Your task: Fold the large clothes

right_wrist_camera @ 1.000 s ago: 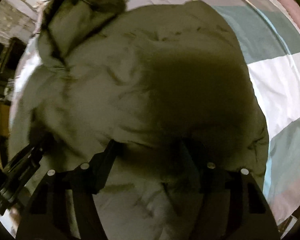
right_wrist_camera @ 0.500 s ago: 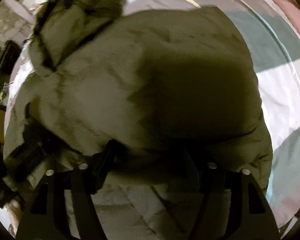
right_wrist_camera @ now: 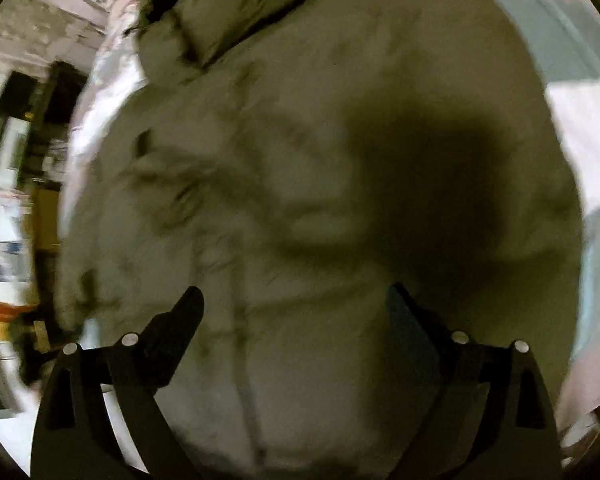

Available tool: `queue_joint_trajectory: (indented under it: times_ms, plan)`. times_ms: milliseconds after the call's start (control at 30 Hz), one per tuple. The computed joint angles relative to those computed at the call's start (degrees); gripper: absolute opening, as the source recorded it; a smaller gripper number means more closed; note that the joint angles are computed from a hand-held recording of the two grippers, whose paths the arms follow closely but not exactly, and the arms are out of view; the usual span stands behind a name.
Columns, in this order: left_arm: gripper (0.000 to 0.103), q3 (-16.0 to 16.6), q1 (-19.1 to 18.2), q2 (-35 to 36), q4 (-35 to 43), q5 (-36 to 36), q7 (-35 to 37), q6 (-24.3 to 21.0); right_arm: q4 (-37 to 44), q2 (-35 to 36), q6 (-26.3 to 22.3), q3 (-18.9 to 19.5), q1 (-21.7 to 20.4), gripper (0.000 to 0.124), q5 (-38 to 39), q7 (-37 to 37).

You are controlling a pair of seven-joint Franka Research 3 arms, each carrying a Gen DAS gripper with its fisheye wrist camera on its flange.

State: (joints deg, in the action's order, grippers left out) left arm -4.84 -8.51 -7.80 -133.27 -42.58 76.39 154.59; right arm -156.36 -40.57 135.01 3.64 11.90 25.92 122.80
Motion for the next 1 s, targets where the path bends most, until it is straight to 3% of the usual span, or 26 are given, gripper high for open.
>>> queue_joint_trajectory:
  times_ms: [167,233,267,300,367,400,500,567,633,700,767,867,1000]
  plan:
    - [0.101,0.5,4.4,4.7,1.2,8.5,-8.3,1.6,2.3,4.1,0.5,1.8,0.4,0.093,-2.7,-0.9]
    - [0.095,0.2,5.4,7.1,3.2,10.6,-9.2,1.7,1.6,4.2,0.2,1.6,0.2,0.093,-3.0,0.0]
    - [0.073,0.0,5.9,8.4,4.6,9.3,-8.0,1.5,1.2,4.4,0.6,1.0,0.4,0.093,-2.4,-0.1]
    - [0.036,-0.6,6.3,9.2,5.5,7.9,-7.1,1.4,0.4,4.1,0.8,0.3,0.4,0.093,-1.7,-0.2]
    - [0.010,-1.5,6.9,9.3,6.0,7.0,-6.4,3.5,-0.4,2.2,-0.4,0.2,-0.1,0.093,-1.7,0.7]
    - [0.007,-1.8,6.9,8.7,5.6,9.3,-8.2,5.7,-0.7,1.5,-0.8,0.3,-0.3,0.093,-2.0,0.9]
    - [0.006,-3.4,5.8,5.6,4.3,21.9,-17.6,12.4,-1.1,0.1,-2.1,1.0,-0.8,0.093,-3.7,0.9]
    - [0.006,-4.8,4.6,3.4,4.9,32.8,-21.4,13.9,-0.7,0.5,-2.2,1.3,-0.7,0.093,-4.1,0.9]
    - [0.006,-6.1,1.0,3.0,7.8,36.9,-17.1,14.0,-0.7,0.9,-1.8,0.9,-0.3,0.093,-3.5,0.5]
    - [0.006,-6.3,-3.5,3.5,10.3,34.3,-8.3,13.2,-0.7,0.8,-1.6,0.9,-0.4,0.093,-3.6,0.7]
    - [0.007,-7.9,-7.4,5.6,14.0,32.5,-0.2,9.8,-0.7,0.4,-1.8,1.1,-0.8,0.093,-4.1,1.2]
    - [0.011,-11.7,-11.6,9.5,18.3,30.4,11.1,1.4,-1.3,-1.0,-2.2,1.3,-1.9,0.093,-5.1,2.3]
    - [0.028,-14.4,-15.7,14.4,20.6,43.1,8.0,-7.0,-2.9,-3.6,-2.7,1.8,-4.4,0.093,-7.4,5.1]
